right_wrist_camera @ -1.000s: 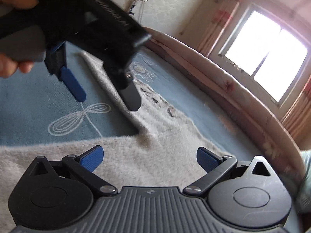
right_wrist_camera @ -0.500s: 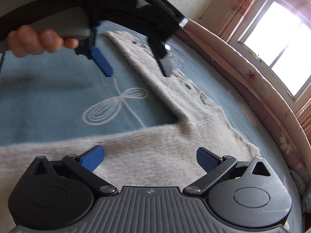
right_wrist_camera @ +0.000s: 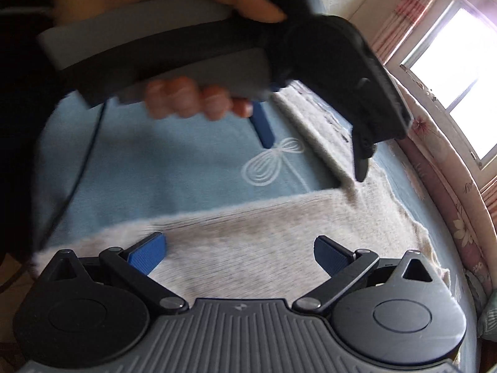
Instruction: Fold clothes
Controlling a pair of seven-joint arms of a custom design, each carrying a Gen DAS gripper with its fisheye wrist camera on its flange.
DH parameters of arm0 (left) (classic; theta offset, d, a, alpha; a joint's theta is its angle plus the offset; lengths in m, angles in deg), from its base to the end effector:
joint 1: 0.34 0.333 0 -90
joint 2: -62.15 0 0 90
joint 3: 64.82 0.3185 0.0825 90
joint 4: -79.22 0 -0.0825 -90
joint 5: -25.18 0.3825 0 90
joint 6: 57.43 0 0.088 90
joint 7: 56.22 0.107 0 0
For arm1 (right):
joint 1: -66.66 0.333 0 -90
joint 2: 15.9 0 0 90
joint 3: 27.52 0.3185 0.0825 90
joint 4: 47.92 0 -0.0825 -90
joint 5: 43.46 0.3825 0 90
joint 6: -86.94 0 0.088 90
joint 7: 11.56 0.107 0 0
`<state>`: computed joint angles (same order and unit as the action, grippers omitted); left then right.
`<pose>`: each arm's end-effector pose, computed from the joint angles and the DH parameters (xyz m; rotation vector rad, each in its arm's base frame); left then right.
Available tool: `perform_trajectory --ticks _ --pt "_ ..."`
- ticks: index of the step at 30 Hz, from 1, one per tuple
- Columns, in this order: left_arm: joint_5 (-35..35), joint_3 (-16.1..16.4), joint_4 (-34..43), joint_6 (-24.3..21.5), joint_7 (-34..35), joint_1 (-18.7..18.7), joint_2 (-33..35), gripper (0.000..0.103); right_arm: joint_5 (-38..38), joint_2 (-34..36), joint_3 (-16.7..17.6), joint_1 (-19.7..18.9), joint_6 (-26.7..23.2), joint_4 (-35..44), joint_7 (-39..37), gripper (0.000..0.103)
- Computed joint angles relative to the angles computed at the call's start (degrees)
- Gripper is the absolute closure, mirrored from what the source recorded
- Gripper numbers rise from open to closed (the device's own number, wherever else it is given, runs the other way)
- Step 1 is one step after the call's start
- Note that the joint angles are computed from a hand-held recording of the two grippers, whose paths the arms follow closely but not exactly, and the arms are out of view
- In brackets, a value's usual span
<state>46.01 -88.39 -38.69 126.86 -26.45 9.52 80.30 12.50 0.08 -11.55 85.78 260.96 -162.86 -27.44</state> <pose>0.6139 -0.1642 0.4013 -2.3535 1.3755 -1.2541 0.5532 0.2983 0.3863 -2.4336 0.1099 -0.7126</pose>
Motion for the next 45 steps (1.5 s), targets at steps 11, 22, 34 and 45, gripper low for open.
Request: perform_trajectory --ticks 11,22,34,45 --pt "3.6 -3.6 -0.86 3.17 -2.81 3.88 -0.34 0.002 -13.96 -8.52 -6.76 2.83 -14.34 -6.51 17.38 0.0" --pt "12.13 -27.92 7.34 0.47 3.76 19.83 14.77 0.002 -19.23 -8.69 -12.36 -1.56 -5.55 -6.78 38.73 0.0" --pt "6.38 -29.73 14.87 -1.28 11.32 16.73 26.25 0.002 2.06 21.25 -7.56 -19.61 -19.56 37.85 70.18 0.0" --pt "3.55 -28.69 16.43 -5.57 17.92 14.61 24.95 0.001 -4.28 21.28 -9.26 -18.61 -11.83 32.33 88.01 0.0"
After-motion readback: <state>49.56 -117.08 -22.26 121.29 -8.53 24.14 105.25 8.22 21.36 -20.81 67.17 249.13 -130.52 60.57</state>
